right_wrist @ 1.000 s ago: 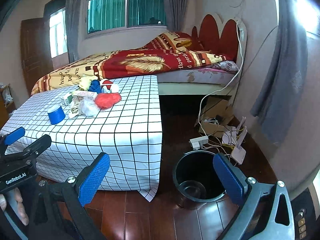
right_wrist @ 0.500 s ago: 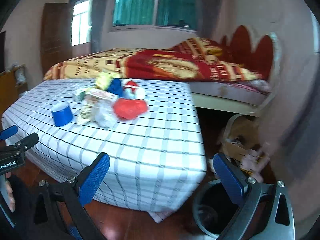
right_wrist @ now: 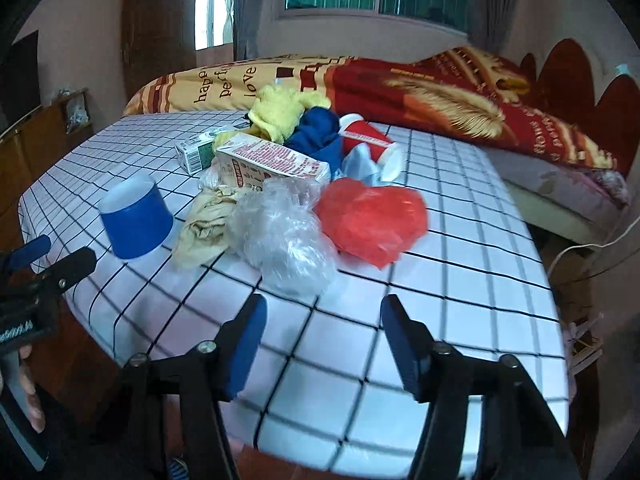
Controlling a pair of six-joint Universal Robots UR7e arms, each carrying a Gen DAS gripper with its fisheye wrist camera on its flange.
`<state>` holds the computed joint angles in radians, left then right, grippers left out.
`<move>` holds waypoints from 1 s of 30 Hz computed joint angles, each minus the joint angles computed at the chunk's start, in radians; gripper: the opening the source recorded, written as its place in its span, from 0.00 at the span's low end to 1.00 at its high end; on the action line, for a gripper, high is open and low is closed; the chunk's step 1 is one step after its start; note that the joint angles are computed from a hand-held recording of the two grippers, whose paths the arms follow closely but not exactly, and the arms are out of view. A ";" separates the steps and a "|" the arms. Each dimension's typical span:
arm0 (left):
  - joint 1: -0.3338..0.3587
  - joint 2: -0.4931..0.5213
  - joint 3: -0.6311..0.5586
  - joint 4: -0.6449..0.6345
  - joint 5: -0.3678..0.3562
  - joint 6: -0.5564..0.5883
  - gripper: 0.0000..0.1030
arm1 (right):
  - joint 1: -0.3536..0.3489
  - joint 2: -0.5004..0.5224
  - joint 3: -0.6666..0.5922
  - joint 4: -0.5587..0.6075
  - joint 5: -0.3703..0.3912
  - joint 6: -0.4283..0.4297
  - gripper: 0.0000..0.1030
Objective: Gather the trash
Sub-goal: 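Grasp the blue paper cup with the left tool while the right tool grasps the clear plastic bag, then lift the blue cup and clear bag and carry both toward the black bin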
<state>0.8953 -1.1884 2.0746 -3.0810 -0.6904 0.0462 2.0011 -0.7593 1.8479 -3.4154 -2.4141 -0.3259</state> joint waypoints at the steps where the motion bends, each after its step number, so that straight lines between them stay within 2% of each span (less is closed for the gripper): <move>1: 0.009 0.008 -0.014 0.003 -0.005 -0.001 0.99 | -0.005 0.005 -0.011 0.009 0.006 0.001 0.59; 4: 0.032 0.037 -0.053 0.005 -0.022 0.005 0.96 | -0.024 0.020 -0.052 0.053 0.043 -0.001 0.58; 9: 0.053 0.068 -0.096 0.026 -0.046 0.015 0.92 | -0.037 0.038 -0.106 0.121 0.080 0.007 0.46; 15: 0.074 0.085 -0.128 0.058 -0.082 0.012 0.87 | -0.044 0.058 -0.139 0.130 0.096 0.003 0.46; 17: 0.079 0.087 -0.135 0.066 -0.095 0.010 0.82 | -0.044 0.066 -0.149 0.126 0.089 0.000 0.46; 18: 0.081 0.088 -0.139 0.075 -0.100 0.008 0.74 | -0.044 0.065 -0.150 0.131 0.091 0.005 0.46; 19: 0.083 0.084 -0.141 0.088 -0.111 0.006 0.73 | -0.047 0.059 -0.148 0.146 0.105 0.016 0.45; 20: 0.084 0.081 -0.142 0.088 -0.118 0.010 0.73 | -0.049 0.049 -0.141 0.160 0.124 0.030 0.38; 21: 0.081 0.076 -0.136 0.084 -0.121 0.016 0.73 | -0.050 0.042 -0.136 0.165 0.138 0.036 0.37; 30: 0.032 0.032 -0.098 0.036 -0.108 0.055 0.72 | -0.016 -0.005 -0.058 0.062 0.163 -0.004 0.35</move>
<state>0.9276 -1.1568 1.9770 -3.0453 -0.7980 0.1008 1.9849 -0.7639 1.7898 -3.3536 -2.2507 -0.3294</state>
